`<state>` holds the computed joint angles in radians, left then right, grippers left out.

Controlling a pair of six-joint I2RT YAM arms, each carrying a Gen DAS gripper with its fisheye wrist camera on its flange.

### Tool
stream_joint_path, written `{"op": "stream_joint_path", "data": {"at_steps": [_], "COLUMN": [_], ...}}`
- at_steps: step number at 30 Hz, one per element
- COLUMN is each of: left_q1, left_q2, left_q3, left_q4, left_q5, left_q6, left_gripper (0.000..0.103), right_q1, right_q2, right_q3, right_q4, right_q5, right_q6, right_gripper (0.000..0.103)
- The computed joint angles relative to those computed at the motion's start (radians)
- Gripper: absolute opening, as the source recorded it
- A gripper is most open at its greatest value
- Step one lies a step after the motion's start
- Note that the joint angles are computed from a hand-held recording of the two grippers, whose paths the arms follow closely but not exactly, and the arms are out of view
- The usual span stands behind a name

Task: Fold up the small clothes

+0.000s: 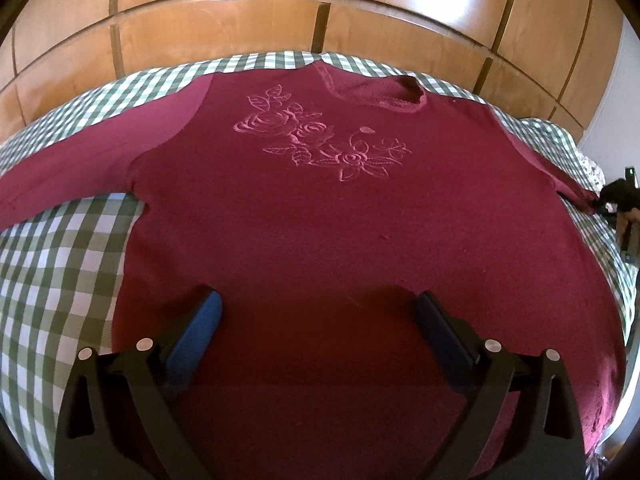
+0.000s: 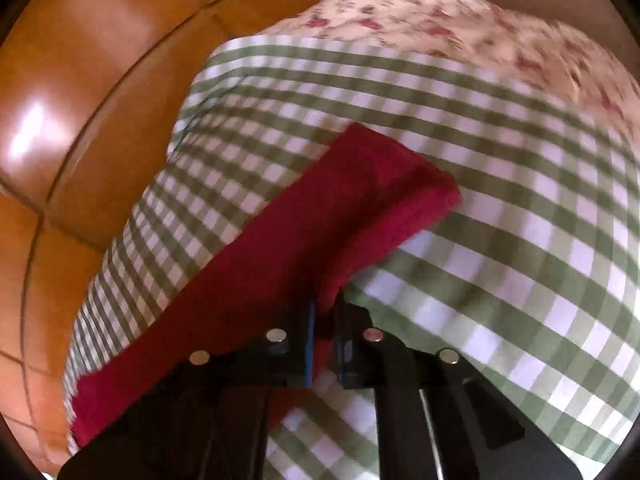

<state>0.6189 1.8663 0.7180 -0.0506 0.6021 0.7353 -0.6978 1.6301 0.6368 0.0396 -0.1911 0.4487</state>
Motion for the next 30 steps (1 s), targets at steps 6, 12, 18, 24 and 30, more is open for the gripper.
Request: {"op": "stream_joint_path", "data": {"at_steps": [6, 12, 18, 24, 30], "left_q1": [0.005, 0.013, 0.013, 0.043, 0.043], "left_q2": [0.000, 0.002, -0.007, 0.008, 0.099], "left_q3": [0.000, 0.002, 0.002, 0.087, 0.314], "left_q4": [-0.006, -0.015, -0.031, -0.183, -0.453], "left_q5": [0.009, 0.021, 0.022, 0.064, 0.184], "left_q6": [0.006, 0.009, 0.003, -0.007, -0.097], "left_gripper": [0.099, 0.099, 0.099, 0.094, 0.069], "right_q1": [0.325, 0.738, 1.085, 1.236, 1.269], "right_q2": [-0.241, -0.214, 0.051, 0.172, -0.093], "right_q3": [-0.041, 0.042, 0.257, 0.366, 0.082], "right_q4": [-0.045, -0.024, 0.023, 0.027, 0.089], "right_q5": [0.059, 0.144, 0.198, 0.229, 0.283], "right_q6": [-0.025, 0.109, 0.189, 0.200, 0.210], "right_gripper": [0.006, 0.006, 0.006, 0.039, 0.066]}}
